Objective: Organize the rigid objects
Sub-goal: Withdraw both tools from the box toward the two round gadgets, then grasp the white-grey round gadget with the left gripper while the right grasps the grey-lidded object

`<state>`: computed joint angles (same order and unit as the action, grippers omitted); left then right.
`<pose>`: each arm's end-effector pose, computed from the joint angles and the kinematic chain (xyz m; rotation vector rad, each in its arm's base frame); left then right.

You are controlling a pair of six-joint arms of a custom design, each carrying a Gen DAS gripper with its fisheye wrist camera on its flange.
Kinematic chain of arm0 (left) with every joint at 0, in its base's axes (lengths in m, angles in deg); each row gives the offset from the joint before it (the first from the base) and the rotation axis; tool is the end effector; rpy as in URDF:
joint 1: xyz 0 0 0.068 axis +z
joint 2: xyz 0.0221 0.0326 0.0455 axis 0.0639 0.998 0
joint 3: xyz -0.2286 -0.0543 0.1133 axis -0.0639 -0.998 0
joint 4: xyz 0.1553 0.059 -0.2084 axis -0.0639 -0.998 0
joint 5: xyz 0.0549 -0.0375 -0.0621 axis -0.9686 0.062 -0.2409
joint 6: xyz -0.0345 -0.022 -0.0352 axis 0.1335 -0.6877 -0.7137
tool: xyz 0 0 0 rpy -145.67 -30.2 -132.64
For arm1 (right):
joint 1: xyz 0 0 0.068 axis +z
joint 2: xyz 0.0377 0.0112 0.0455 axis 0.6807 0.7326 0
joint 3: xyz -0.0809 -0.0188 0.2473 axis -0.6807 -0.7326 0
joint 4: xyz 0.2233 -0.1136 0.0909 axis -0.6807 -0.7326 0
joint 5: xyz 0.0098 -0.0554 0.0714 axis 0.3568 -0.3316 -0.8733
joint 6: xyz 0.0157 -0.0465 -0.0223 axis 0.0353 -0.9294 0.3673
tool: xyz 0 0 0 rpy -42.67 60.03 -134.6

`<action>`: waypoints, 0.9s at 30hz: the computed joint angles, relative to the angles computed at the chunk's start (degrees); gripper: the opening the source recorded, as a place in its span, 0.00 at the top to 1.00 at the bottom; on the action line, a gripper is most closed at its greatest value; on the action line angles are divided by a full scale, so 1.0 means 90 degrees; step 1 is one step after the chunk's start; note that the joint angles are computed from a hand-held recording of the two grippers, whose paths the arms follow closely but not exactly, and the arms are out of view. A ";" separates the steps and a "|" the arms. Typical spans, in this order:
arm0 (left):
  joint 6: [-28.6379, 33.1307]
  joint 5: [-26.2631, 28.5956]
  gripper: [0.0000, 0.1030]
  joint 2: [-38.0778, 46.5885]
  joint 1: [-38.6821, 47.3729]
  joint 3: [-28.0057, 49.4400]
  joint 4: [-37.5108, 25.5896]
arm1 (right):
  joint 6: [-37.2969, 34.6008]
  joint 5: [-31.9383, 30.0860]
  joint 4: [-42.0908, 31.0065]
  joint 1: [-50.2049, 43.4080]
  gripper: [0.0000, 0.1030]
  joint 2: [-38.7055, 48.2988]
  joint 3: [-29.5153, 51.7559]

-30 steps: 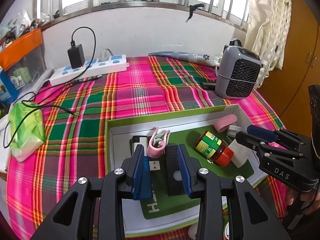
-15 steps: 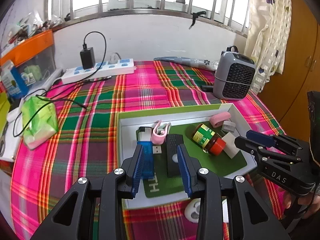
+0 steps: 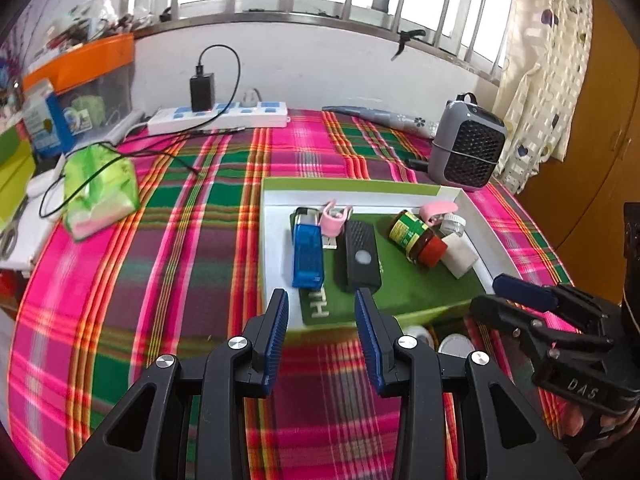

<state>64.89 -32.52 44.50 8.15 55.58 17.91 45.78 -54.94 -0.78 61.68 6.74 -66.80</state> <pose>0.2018 0.0096 0.0964 -0.0337 2.3832 -0.1838 0.2196 0.0836 0.0823 -0.4181 2.3448 0.4802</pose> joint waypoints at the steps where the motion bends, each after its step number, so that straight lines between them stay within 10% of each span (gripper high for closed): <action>1: 0.0005 0.0029 0.68 -0.0043 0.0038 -0.0039 -0.0008 | -0.0003 -0.0003 0.0045 0.0077 0.55 -0.0021 -0.0051; 27: 0.0448 0.1014 0.68 0.0018 0.0955 -0.0705 0.0200 | 0.0118 0.0973 0.0511 0.1185 0.54 0.0572 -0.0201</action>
<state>68.92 -23.39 44.66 16.74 49.24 19.72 46.85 -46.18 3.82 72.35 11.89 -68.61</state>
